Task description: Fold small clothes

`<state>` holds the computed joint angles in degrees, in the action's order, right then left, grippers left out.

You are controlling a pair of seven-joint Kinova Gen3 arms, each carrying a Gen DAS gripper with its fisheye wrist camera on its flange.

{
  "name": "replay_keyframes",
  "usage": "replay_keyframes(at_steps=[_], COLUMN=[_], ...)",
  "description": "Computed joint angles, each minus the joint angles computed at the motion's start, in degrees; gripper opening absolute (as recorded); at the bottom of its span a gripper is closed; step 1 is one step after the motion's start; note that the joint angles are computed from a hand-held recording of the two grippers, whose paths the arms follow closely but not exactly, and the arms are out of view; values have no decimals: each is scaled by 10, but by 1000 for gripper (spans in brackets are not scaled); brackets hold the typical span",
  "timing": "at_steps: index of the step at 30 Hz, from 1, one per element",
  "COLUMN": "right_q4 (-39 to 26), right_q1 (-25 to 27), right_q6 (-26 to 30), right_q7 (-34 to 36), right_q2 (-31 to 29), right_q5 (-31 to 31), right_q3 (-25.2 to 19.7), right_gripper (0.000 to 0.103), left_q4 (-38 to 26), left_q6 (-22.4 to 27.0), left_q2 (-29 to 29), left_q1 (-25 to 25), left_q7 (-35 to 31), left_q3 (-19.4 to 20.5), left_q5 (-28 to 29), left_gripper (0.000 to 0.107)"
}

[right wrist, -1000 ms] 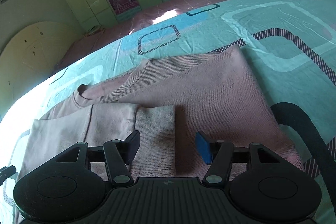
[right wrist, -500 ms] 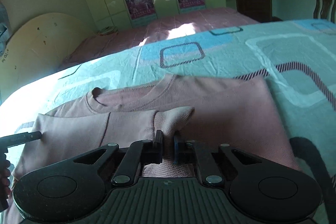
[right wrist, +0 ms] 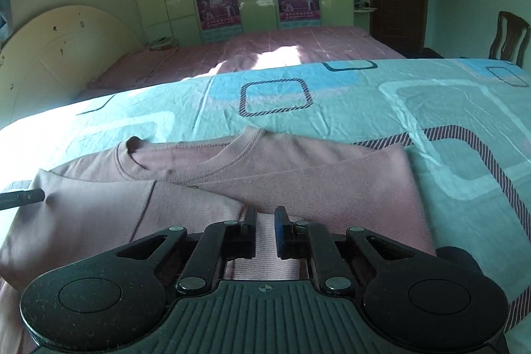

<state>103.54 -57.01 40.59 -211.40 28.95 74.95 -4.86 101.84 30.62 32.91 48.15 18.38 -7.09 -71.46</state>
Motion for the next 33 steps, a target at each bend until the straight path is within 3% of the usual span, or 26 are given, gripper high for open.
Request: replay_keyframes(at_steps=[2, 7, 11, 13, 16, 20, 24, 25, 29, 33], right_q4=[-7, -25, -18, -8, 15, 43, 46, 44, 35, 8], right_q1=[-4, 18, -4, -5, -2, 6, 7, 7, 7, -30], right_q6=[-3, -4, -7, -19, -40, -76, -78, -75, -68, -1], right_q7=[-4, 51, 55, 40, -2, -39, -37, -30, 23, 103], right_q2=[11, 35, 26, 17, 1, -20, -23, -23, -24, -2], right_q5=[2, -54, -69, -66, -70, -53, -57, -63, -89, -119], right_q3=[6, -1, 25, 28, 32, 26, 15, 13, 4, 14], right_gripper=[47, 47, 47, 47, 47, 47, 47, 46, 18, 14], left_q4=[-8, -11, -9, -7, 17, 56, 68, 68, 48, 35], left_q6=[-5, -3, 2, 9, 14, 31, 43, 45, 74, 92], left_q2=[7, 20, 14, 8, -10, -35, -47, -48, -40, -20], left_q1=[-15, -4, -6, -5, 14, 35, 29, 25, 21, 38], left_q7=[-12, 12, 15, 10, 27, 71, 72, 72, 31, 6], left_q3=[7, -21, -20, -17, -17, 2, 43, 53, 88, 83], left_q5=[16, 11, 21, 26, -3, -52, -59, -56, -13, 5], left_gripper=[54, 65, 64, 59, 58, 58, 58, 58, 58, 59])
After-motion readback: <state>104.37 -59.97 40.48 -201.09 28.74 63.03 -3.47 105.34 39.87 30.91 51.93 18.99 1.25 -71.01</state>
